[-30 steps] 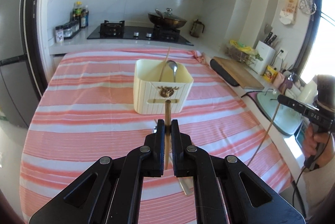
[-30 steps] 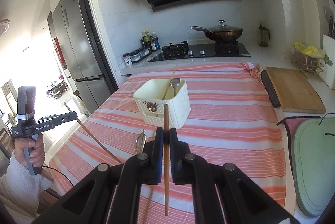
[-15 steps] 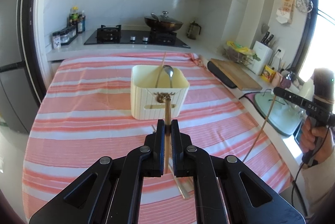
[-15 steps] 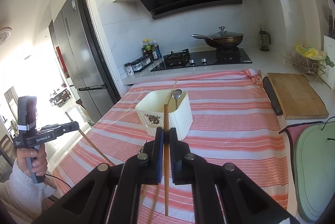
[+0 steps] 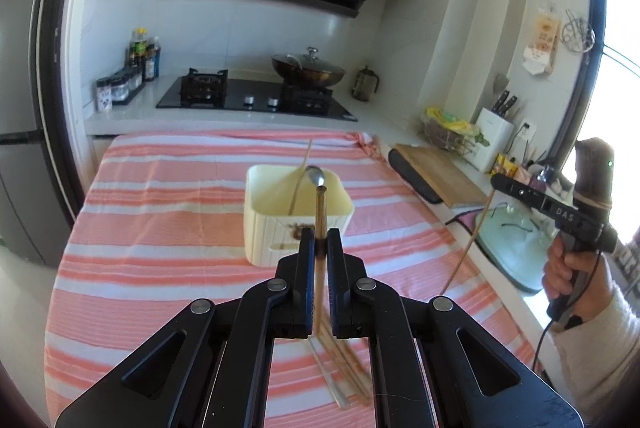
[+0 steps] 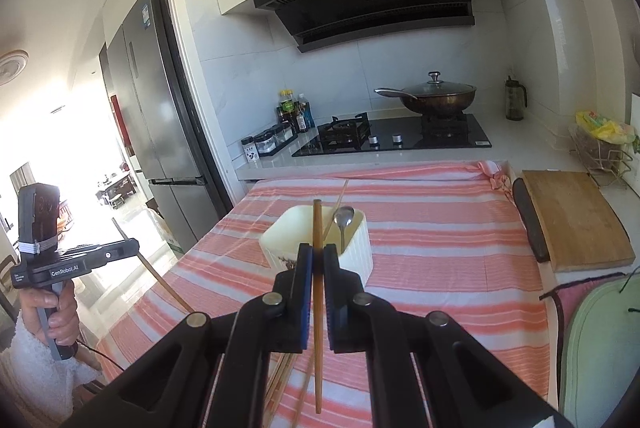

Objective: Organize utensils
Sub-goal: 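Carry both chopsticks upright into the white holder and open both tools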

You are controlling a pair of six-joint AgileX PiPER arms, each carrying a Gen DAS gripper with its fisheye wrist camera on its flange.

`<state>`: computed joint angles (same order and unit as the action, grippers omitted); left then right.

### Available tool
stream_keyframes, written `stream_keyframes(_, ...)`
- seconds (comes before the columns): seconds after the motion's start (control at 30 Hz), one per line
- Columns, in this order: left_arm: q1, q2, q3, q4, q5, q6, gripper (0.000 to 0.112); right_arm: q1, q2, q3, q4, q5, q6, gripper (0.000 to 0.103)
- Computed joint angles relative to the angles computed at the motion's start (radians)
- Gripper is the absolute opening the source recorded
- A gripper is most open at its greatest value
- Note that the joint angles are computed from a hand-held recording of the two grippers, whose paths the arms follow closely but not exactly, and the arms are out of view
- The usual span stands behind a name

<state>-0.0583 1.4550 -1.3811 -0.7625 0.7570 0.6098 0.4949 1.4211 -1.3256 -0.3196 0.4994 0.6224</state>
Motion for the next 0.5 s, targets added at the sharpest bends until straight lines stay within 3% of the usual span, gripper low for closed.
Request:
stream_keyframes(0.17,-0.008,0.094,-0.216,0.012,-0.015,-0.078,0.004,-0.032,0.149,-0.232,-0.021,0.018,-0.025,0.006)
stream_keyframes(0.37,-0.086,0.295,-0.51,0.235,-0.115,-0.288,0.004,-0.072,0.352,-0.533,-0.075,0.003,0.018,0.006)
stream_keyframes(0.43,-0.111,0.384,-0.615,0.324,-0.111,-0.361,0.004,-0.077,0.421,-0.603,-0.099,-0.022,0.047,0.006)
stream_keyframes(0.5,-0.13,0.488,-0.741,0.402,-0.058,-0.428,0.004,-0.077,0.493,-0.664,-0.11,-0.034,0.042,0.006)
